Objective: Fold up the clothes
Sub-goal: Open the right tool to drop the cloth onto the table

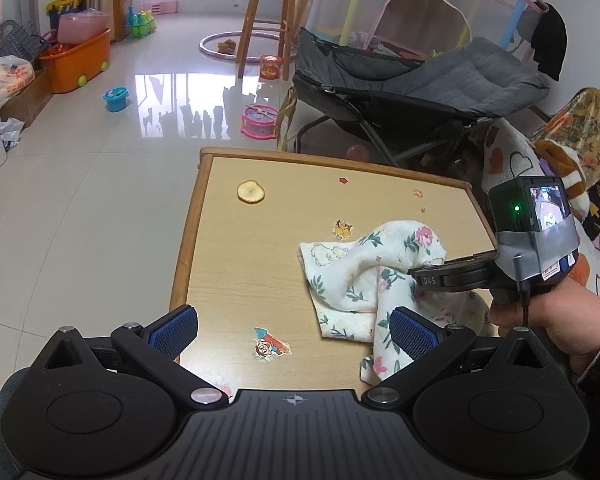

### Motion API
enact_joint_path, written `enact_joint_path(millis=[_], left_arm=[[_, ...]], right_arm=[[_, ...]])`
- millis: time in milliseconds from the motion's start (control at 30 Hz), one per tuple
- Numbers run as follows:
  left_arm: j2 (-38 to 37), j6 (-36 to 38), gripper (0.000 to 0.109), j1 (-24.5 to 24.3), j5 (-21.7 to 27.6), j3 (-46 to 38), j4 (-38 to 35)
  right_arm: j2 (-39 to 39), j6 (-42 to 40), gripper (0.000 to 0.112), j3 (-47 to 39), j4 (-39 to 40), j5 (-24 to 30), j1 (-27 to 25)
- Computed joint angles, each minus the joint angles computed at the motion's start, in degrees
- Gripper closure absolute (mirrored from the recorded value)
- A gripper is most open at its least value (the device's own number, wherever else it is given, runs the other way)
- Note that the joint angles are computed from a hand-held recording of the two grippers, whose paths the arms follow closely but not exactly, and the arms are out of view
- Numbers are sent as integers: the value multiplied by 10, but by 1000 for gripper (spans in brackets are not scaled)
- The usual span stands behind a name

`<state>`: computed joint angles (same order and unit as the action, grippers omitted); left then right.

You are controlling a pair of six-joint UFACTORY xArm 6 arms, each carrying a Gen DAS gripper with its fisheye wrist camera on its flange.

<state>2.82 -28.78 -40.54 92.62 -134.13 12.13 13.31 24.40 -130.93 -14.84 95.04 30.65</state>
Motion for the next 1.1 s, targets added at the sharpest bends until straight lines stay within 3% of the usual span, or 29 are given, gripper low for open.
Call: enact_joint_path(millis=[333, 433, 633, 833, 933, 1067, 1100], left_arm=[[36, 25, 6, 0, -4, -33, -7], [26, 25, 6, 1, -16, -11, -17], [-12, 18, 6, 5, -57, 69, -60], [-37, 2, 7, 6, -89, 147, -107], [-46, 3, 7, 9, -108, 181, -128], [-49, -2, 7, 18, -128, 208, -164], [-51, -3, 12, 20, -134, 214, -175]], right_arm=[[-51, 31, 90, 66, 32, -69, -32], [-85, 45, 76, 89, 34, -114, -43], [-129, 17, 64, 97, -26, -127, -32], [-143, 36, 63, 94, -62, -87, -33], [-177, 52, 63, 130, -58, -96, -29], [-211, 63, 63, 168, -86, -72, 7], [-221, 67, 63, 180, -91, -68, 16]])
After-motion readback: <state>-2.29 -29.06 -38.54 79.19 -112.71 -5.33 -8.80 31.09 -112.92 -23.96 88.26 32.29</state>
